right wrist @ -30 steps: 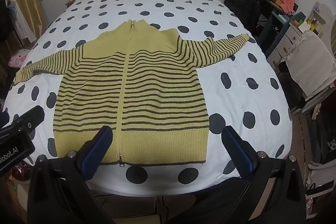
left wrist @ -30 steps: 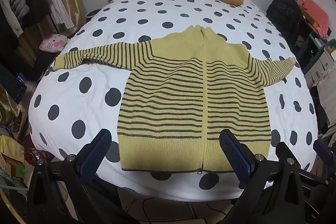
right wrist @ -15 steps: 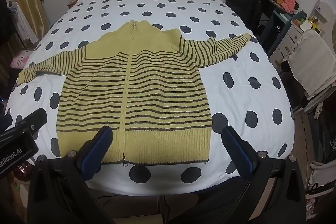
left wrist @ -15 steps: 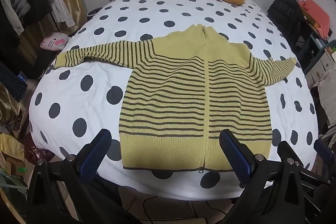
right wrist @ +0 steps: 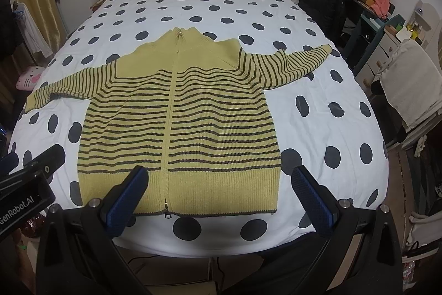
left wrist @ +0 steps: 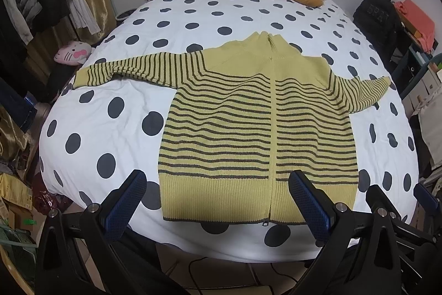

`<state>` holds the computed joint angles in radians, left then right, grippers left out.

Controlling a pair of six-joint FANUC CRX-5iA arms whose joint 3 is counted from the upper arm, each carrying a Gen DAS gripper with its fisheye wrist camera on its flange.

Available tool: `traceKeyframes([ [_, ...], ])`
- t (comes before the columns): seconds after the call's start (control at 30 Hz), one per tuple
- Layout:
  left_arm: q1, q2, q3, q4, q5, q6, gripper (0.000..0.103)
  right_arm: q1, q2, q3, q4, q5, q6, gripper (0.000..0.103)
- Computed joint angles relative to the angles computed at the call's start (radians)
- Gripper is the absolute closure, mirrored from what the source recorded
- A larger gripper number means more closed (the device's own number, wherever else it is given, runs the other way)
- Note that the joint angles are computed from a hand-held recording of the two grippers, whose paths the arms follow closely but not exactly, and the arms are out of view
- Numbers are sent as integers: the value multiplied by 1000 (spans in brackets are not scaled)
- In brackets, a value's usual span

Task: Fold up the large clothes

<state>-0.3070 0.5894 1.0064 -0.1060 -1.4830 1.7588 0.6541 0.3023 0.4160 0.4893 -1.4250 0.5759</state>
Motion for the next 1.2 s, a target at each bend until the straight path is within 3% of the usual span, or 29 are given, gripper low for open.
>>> traceKeyframes([
  [1.2, 9, 7, 0, 20, -16, 12, 0, 1, 7, 9, -4, -6, 2, 0],
])
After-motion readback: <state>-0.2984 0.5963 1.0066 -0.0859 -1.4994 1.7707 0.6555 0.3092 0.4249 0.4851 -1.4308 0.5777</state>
